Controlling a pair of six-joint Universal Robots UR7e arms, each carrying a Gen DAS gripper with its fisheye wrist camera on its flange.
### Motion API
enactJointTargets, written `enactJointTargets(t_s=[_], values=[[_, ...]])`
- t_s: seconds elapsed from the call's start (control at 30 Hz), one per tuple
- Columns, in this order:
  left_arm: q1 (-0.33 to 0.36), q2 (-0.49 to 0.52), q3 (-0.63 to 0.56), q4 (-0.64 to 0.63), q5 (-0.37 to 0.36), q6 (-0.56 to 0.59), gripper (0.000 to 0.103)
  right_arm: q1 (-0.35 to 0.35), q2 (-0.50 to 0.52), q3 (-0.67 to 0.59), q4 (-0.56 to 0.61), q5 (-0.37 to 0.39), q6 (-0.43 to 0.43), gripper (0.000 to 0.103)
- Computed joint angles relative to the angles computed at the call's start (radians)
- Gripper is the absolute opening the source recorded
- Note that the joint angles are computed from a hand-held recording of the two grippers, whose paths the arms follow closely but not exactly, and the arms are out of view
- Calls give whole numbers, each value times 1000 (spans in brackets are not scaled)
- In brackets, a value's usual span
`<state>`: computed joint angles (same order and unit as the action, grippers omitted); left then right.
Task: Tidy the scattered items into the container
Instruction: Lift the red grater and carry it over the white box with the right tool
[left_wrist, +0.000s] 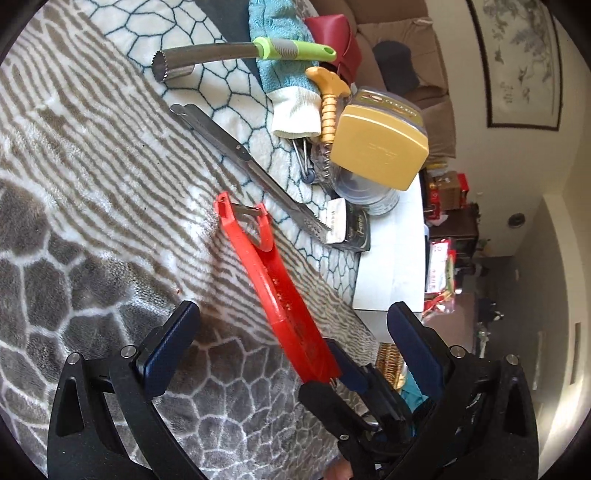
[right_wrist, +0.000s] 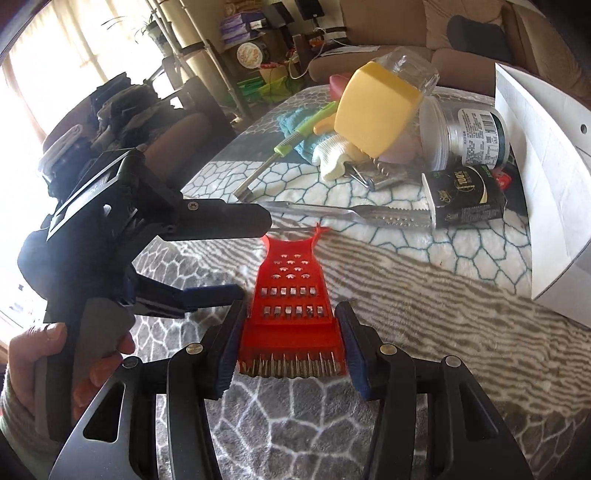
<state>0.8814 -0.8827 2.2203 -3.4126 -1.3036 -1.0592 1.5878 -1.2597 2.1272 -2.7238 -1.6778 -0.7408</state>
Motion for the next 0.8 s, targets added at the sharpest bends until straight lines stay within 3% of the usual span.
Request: enactJointTargets(t_s=[0.1,0.17,0.3,0.43,0.63,0.8], values=[[9,3,5,-26,-22,-11,79,8,-7,13,2,7,-9,51],[14,9,15,-66,-24,-23,56,14,-11,24,-5,9,-16,51],[22,19,31,-142,-24,-39,50,21,-21,50,-24,17,-30,51],[35,37,32,-185,-52,-42,32,29,-22,65,-52,18,-40,51],[18,40,11,-181,-53,17,28,36,-47,72,-62,40,-47,51],[-35,21,-3,-160,-35,102,15,40,-98,87,-72,67,-48,51]])
